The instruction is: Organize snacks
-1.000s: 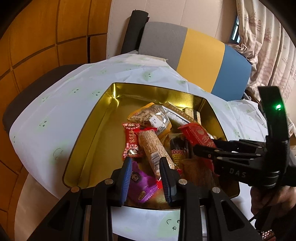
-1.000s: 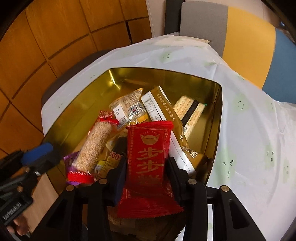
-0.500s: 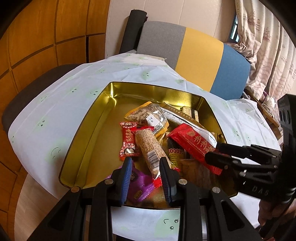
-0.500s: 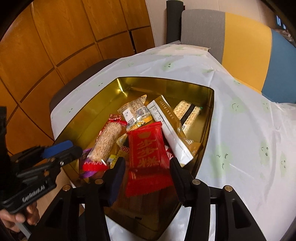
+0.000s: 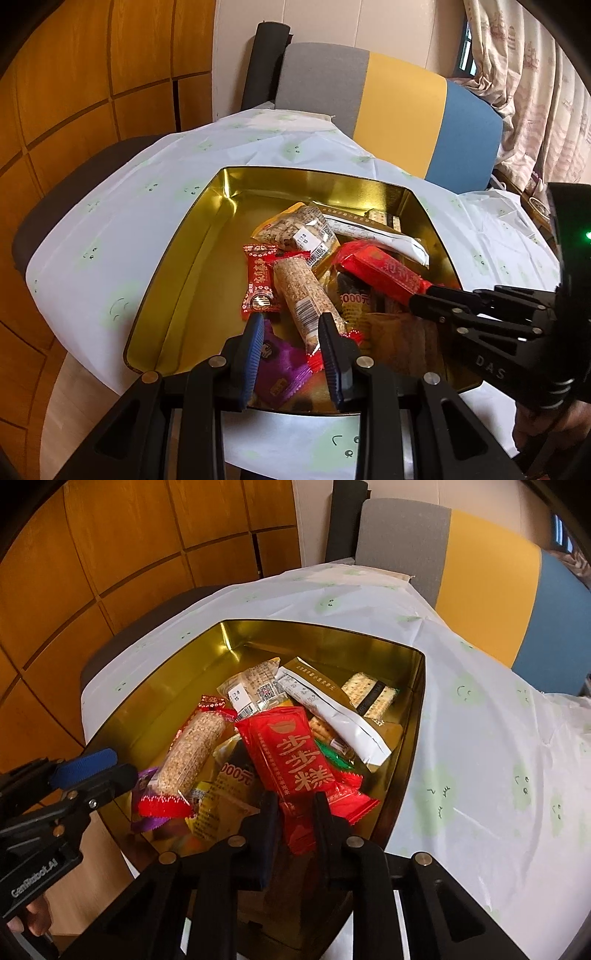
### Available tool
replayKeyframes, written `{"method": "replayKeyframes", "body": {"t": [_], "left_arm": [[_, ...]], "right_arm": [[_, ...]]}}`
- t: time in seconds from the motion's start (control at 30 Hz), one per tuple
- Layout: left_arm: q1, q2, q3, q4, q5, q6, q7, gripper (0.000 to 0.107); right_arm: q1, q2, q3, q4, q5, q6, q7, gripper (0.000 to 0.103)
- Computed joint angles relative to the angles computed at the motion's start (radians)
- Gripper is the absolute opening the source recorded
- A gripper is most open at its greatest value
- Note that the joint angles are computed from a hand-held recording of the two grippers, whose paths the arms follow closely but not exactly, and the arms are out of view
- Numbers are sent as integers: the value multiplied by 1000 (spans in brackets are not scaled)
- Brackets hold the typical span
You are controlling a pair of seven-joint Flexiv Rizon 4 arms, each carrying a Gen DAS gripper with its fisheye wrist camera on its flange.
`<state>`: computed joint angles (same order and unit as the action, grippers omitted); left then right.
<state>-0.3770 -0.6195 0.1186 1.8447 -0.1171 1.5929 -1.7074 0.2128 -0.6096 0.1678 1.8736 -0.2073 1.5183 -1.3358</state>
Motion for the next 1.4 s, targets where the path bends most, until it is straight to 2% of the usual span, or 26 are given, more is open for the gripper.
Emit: {"method": "replayKeyframes", "body": {"t": [0.13, 0.33, 0.4, 0.47, 0.53, 0.6, 0.63, 0.67, 0.77, 0.83, 0.93, 1.03, 1.17, 1.4], "left_arm": [[-28, -1, 31, 1, 7, 17, -15, 31], [-72, -2, 80, 1, 11, 37, -36, 31], [-96, -3, 106, 2, 11, 45, -46, 32], [-121, -5, 131, 2, 10, 48, -55, 32], [-144, -6, 155, 5, 7, 57, -67, 33], [-169, -6, 181, 9, 4, 64, -78, 39], [-187, -9, 200, 10, 1, 68, -86, 39], [-211, -13, 226, 9, -3, 68, -96, 39], [-346, -49, 382, -15, -15, 26, -150, 42], [-374, -50, 413, -32, -1, -38, -171, 42], [-387, -52, 431, -28, 37, -4, -222, 42], [-394, -47, 435, -18, 59, 38, -252, 42], [-477, -74, 526, -31, 53, 33, -284, 42], [-502, -82, 546, -25, 27, 59, -281, 42]], "right_arm": [[27, 15, -31, 29, 2, 31, 24, 20], [108, 52, -132, 101, -15, 101, 94, 20], [155, 69, -187, 136, -15, 136, 127, 25], [200, 81, -240, 165, -15, 167, 151, 35], [286, 96, -335, 207, 1, 208, 181, 43], [371, 105, -423, 242, 27, 239, 196, 45], [418, 108, -470, 260, 47, 253, 198, 49], [457, 110, -510, 273, 68, 264, 197, 56], [590, 107, -636, 316, 156, 304, 186, 60], [644, 106, -684, 333, 211, 311, 178, 64], [692, 103, -729, 346, 270, 320, 162, 66], [695, 110, -731, 353, 297, 319, 147, 66], [713, 110, -744, 365, 328, 330, 140, 66], [758, 98, -788, 372, 376, 345, 121, 68]]}}
